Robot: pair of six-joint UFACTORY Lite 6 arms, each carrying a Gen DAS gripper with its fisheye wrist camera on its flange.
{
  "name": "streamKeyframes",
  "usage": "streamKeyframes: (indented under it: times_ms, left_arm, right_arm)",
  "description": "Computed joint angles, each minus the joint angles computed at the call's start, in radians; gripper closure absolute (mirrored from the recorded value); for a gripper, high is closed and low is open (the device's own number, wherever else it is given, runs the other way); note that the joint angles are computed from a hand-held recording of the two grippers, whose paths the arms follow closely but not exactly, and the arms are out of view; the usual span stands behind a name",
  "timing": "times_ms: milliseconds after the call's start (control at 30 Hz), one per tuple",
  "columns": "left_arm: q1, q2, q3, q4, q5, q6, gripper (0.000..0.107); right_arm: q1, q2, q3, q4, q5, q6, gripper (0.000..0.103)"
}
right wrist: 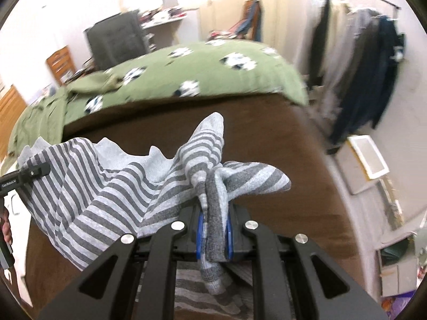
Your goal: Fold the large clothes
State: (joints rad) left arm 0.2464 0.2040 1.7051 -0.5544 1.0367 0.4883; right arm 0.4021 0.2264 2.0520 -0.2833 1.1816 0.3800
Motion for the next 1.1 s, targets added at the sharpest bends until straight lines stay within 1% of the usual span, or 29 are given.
streamKeyframes:
  times_ms: [67, 100, 167, 200, 267, 333, 367, 400, 433, 567, 600, 667, 733, 800, 833, 933, 1000, 1100]
  left_arm:
    - [-0.083, 0.027, 0.071, 0.021, 0.004, -0.060, 0.082]
    - [-0.141, 0.060, 0.138, 0.043, 0.013, -0.106, 0.082]
    - [-0.229, 0.138, 0.279, 0.076, 0.047, -0.174, 0.082]
    - [-0.291, 0.195, 0.377, 0.104, 0.067, -0.215, 0.082]
    - [-0.372, 0.272, 0.499, 0.137, 0.091, -0.262, 0.082]
    - [-0.421, 0.328, 0.573, 0.147, 0.104, -0.282, 0.082]
    - [-0.462, 0.378, 0.637, 0.157, 0.113, -0.300, 0.082]
    - [-0.492, 0.408, 0.666, 0.163, 0.110, -0.304, 0.082]
    - [-0.509, 0.412, 0.654, 0.161, 0.096, -0.293, 0.082]
    - [-0.625, 0.518, 0.718, 0.184, 0.055, -0.281, 0.083]
    - [-0.662, 0.526, 0.682, 0.190, 0.013, -0.264, 0.083]
    - [-0.701, 0.557, 0.670, 0.200, -0.017, -0.255, 0.083]
    - [-0.740, 0.552, 0.574, 0.204, -0.087, -0.238, 0.083]
    - [-0.771, 0.518, 0.415, 0.198, -0.182, -0.218, 0.083]
    - [-0.778, 0.510, 0.368, 0.195, -0.209, -0.209, 0.083]
    - [-0.795, 0.444, 0.126, 0.203, -0.332, -0.168, 0.083]
    - [-0.781, 0.425, 0.029, 0.201, -0.373, -0.158, 0.083]
    - [-0.748, 0.424, -0.040, 0.208, -0.401, -0.160, 0.083]
  right_arm:
    - [-0.075, -0.011, 0.067, 0.012, 0.056, -0.058, 0.090]
    - [-0.126, -0.013, 0.116, 0.023, 0.094, -0.096, 0.090]
    - [-0.219, -0.027, 0.170, 0.044, 0.137, -0.155, 0.090]
    - [-0.255, -0.043, 0.166, 0.053, 0.141, -0.174, 0.090]
    - [-0.338, -0.091, 0.132, 0.075, 0.139, -0.208, 0.090]
    - [-0.431, -0.174, 0.028, 0.102, 0.109, -0.239, 0.090]
    - [-0.467, -0.208, -0.020, 0.112, 0.094, -0.249, 0.090]
    - [-0.522, -0.264, -0.101, 0.130, 0.066, -0.266, 0.090]
    - [-0.557, -0.301, -0.160, 0.140, 0.044, -0.274, 0.090]
    - [-0.725, -0.483, -0.464, 0.180, -0.068, -0.326, 0.090]
    - [-0.747, -0.515, -0.526, 0.183, -0.094, -0.326, 0.090]
    - [-0.806, -0.590, -0.673, 0.195, -0.155, -0.333, 0.090]
    - [-0.900, -0.678, -0.840, 0.240, -0.217, -0.375, 0.090]
    - [-0.972, -0.755, -0.999, 0.270, -0.274, -0.412, 0.090]
    - [-1.015, -0.793, -1.083, 0.294, -0.302, -0.443, 0.090]
    - [-1.118, -0.879, -1.274, 0.354, -0.357, -0.540, 0.090]
    - [-1.184, -0.926, -1.374, 0.393, -0.373, -0.608, 0.090]
    - [-1.279, -0.960, -1.485, 0.449, -0.398, -0.698, 0.090]
